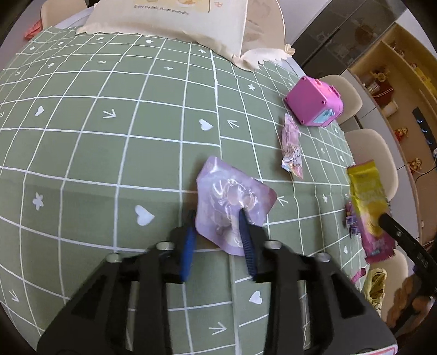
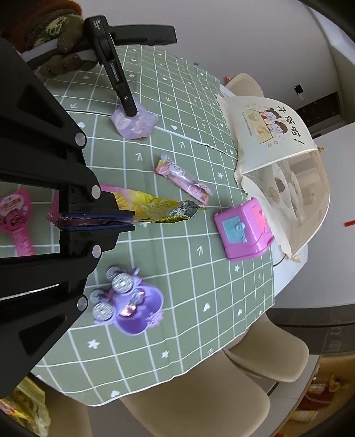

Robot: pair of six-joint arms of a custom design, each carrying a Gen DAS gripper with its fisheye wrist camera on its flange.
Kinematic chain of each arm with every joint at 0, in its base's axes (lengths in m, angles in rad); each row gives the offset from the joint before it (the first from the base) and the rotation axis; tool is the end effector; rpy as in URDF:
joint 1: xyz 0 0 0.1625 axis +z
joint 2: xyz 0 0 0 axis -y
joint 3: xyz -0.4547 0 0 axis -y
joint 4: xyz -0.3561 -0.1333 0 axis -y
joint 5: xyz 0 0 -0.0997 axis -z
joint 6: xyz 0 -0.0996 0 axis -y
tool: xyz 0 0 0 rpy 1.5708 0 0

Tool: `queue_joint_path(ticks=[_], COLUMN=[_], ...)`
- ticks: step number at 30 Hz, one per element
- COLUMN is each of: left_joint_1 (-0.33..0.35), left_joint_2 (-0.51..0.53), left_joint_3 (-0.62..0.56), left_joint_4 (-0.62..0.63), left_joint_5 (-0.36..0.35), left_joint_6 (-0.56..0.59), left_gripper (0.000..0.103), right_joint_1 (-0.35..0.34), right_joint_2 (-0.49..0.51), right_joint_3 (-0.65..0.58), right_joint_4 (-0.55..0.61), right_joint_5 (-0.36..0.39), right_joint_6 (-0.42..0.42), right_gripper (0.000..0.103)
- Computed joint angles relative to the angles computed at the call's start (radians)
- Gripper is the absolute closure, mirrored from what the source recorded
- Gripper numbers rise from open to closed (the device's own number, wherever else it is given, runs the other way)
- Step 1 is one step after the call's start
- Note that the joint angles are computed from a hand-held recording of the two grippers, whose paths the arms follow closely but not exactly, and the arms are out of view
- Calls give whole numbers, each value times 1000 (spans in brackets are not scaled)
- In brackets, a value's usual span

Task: Collect trash
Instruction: 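Lift the clear tray with the left tool while the right tool lifts the yellow-pink wrapper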

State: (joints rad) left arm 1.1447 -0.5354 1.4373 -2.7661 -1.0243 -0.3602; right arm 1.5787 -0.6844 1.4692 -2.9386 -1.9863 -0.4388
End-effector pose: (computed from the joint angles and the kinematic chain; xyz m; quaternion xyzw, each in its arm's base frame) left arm -0.1340 -0.7430 0.0625 -0.0080 0.9533 -0.2323 0.1927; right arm 0.0989 -0.7369 0.1771 0.1498 -0.9271 0.2325 0.2531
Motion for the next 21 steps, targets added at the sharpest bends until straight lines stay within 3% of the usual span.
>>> queue_joint_path(ticks=[4,13,21], left_joint_1=[-40,-184,-321], left_joint_2=[-7,-42,-33], left_joint_3=[31,110,151], left_joint_4=[-73,-228,-260], left_joint_5=[10,44,40], left_joint_6=[33,95,76], left_gripper=[100,101,101], right_joint_1=[-3,-18,-55], right_joint_2=[-51,-231,-440], right_joint_3=[64,252,453], right_joint_4=[-31,-167,-297], right_joint_5=[19,80,153], right_joint_6=[-18,-95,-156], right_gripper=[97,97,97])
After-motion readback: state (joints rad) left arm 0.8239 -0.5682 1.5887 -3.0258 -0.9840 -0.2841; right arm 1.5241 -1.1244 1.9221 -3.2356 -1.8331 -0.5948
